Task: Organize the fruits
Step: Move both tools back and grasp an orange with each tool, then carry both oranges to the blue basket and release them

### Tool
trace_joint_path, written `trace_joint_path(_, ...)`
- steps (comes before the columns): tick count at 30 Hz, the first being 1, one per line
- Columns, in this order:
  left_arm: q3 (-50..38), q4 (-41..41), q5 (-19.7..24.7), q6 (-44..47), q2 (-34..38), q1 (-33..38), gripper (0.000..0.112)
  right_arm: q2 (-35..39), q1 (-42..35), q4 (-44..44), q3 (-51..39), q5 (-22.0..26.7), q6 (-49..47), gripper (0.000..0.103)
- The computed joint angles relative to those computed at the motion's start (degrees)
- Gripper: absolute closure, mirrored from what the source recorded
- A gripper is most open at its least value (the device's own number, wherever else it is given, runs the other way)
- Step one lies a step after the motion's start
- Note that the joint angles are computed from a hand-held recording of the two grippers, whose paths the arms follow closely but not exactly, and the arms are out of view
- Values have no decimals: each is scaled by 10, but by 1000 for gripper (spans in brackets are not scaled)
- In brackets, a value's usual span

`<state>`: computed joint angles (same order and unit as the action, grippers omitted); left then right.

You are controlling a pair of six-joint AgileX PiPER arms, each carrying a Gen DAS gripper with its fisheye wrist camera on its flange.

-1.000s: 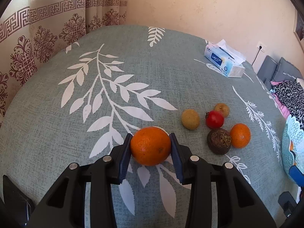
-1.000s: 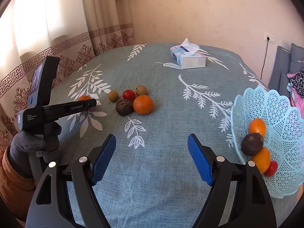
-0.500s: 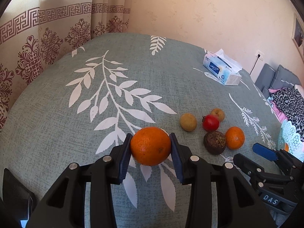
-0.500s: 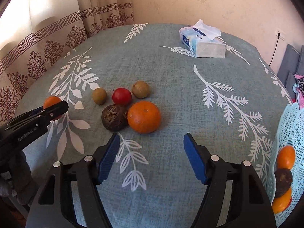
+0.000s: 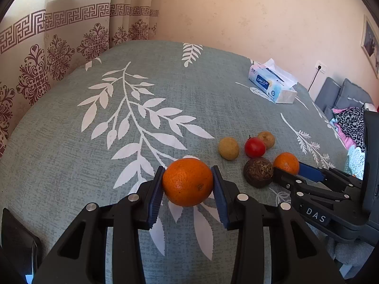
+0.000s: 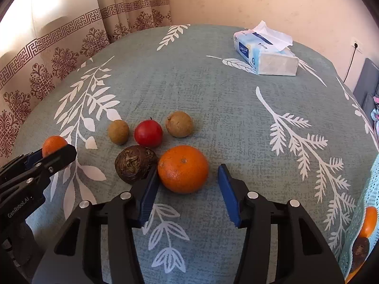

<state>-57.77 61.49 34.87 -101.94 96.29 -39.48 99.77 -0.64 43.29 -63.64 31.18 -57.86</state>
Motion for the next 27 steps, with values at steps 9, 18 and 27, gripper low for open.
trace_joint_path(9,4,16,-4,-13,-1,-4,73,-24,-20,34,26,14,-26,62)
trace_joint_path(18,4,27,2,-21,-2,-12,73,-99,-78,96,81,56,-88,62)
trace_joint_path(27,2,35,11,-24,1,-18,73,-167,-166,136,105,121,-126,62)
